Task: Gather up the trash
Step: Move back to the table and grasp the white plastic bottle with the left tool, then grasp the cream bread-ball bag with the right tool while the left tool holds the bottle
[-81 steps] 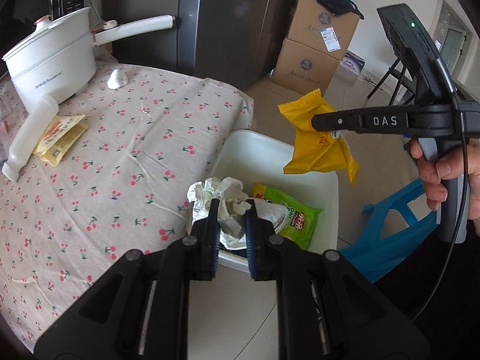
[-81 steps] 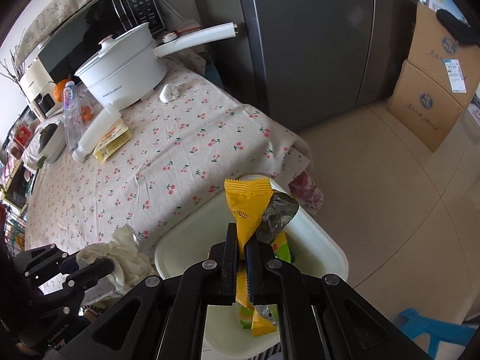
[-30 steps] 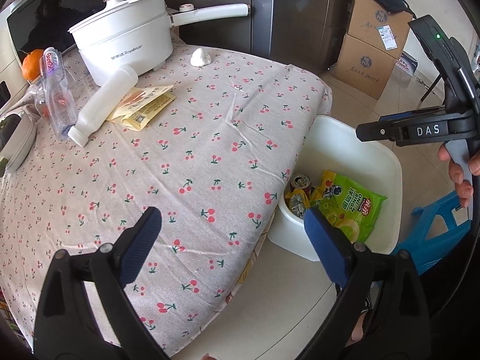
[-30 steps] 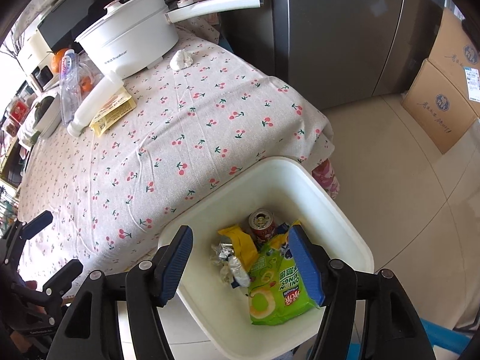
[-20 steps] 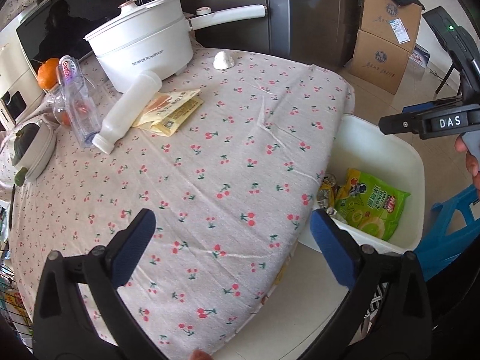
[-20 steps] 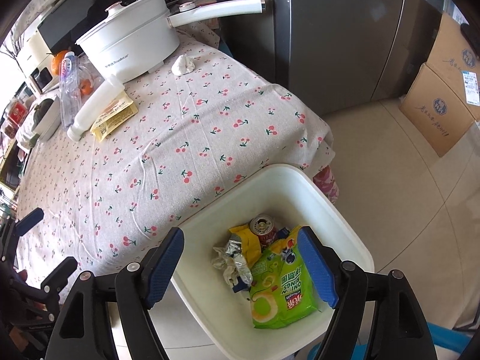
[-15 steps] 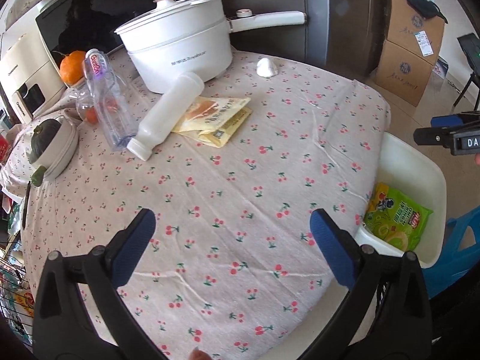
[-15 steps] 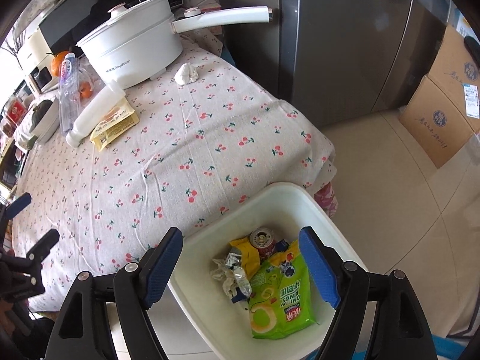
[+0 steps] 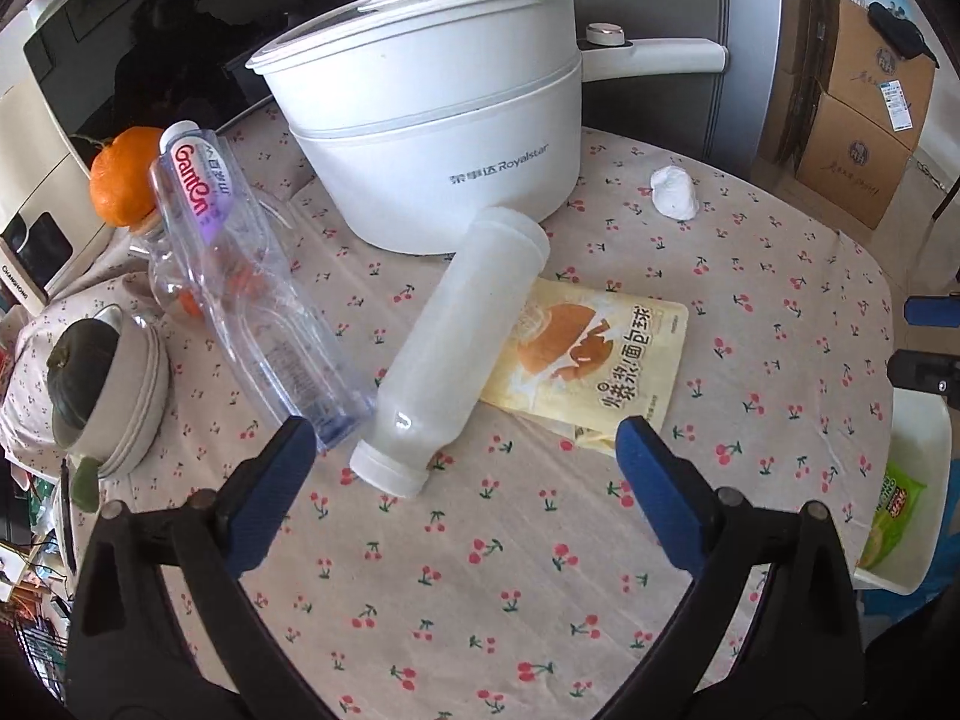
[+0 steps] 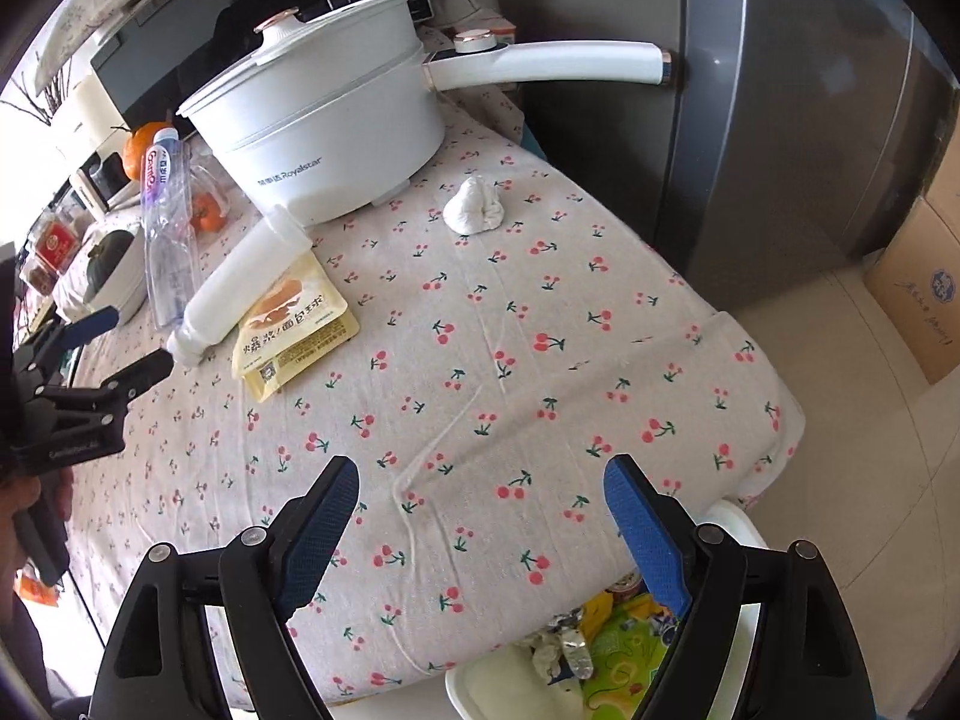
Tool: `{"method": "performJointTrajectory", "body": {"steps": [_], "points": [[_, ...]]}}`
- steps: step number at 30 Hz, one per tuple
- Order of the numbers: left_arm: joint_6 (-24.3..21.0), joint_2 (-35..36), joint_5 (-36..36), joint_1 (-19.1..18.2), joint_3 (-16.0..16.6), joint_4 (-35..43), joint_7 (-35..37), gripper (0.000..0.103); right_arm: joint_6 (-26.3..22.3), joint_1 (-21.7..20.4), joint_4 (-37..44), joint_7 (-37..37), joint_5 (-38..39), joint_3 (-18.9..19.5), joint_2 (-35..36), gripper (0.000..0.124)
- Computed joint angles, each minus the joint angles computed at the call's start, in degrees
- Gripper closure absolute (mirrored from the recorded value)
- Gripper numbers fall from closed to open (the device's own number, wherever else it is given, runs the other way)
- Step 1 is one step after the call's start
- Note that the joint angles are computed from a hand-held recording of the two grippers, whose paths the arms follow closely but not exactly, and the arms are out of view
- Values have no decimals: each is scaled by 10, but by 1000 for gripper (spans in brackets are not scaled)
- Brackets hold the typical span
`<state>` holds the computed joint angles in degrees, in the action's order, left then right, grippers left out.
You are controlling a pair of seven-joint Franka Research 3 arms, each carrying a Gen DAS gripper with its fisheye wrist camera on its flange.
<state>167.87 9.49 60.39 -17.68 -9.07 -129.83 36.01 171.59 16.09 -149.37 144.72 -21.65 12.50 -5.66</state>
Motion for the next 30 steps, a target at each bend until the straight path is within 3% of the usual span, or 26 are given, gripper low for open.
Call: {"method": "performJointTrajectory", "body": {"steps": [5, 9, 13, 15, 17, 23, 26, 30], "points": [[14, 65, -70, 9, -2, 57, 88, 21, -7, -4, 17, 3, -34, -9, 21, 38], [10, 106, -123, 3, 0, 92, 162, 24, -12, 4, 19, -5, -38, -31, 37, 38], [-5, 127, -182, 0, -1, 107, 211, 25, -3, 20, 14, -68, 33, -48, 47, 38], [6, 124, -200, -5, 6, 99, 207, 30, 5, 26, 12, -85, 60, -52, 49, 38], [2, 115, -212, -10, 11, 89, 202, 44, 13, 30, 11, -88, 73, -54, 49, 38], [-42, 72, -376, 50, -69, 24, 308, 52, 22, 44, 22, -78, 78, -52, 57, 38], [-6, 30, -433, 60, -86, -47, 342, 52, 18, 55, 35, -51, 45, -53, 64, 38], [62, -31, -563, 87, -127, -151, 399, 52, 21, 73, 52, -46, 35, -55, 73, 38]]}}
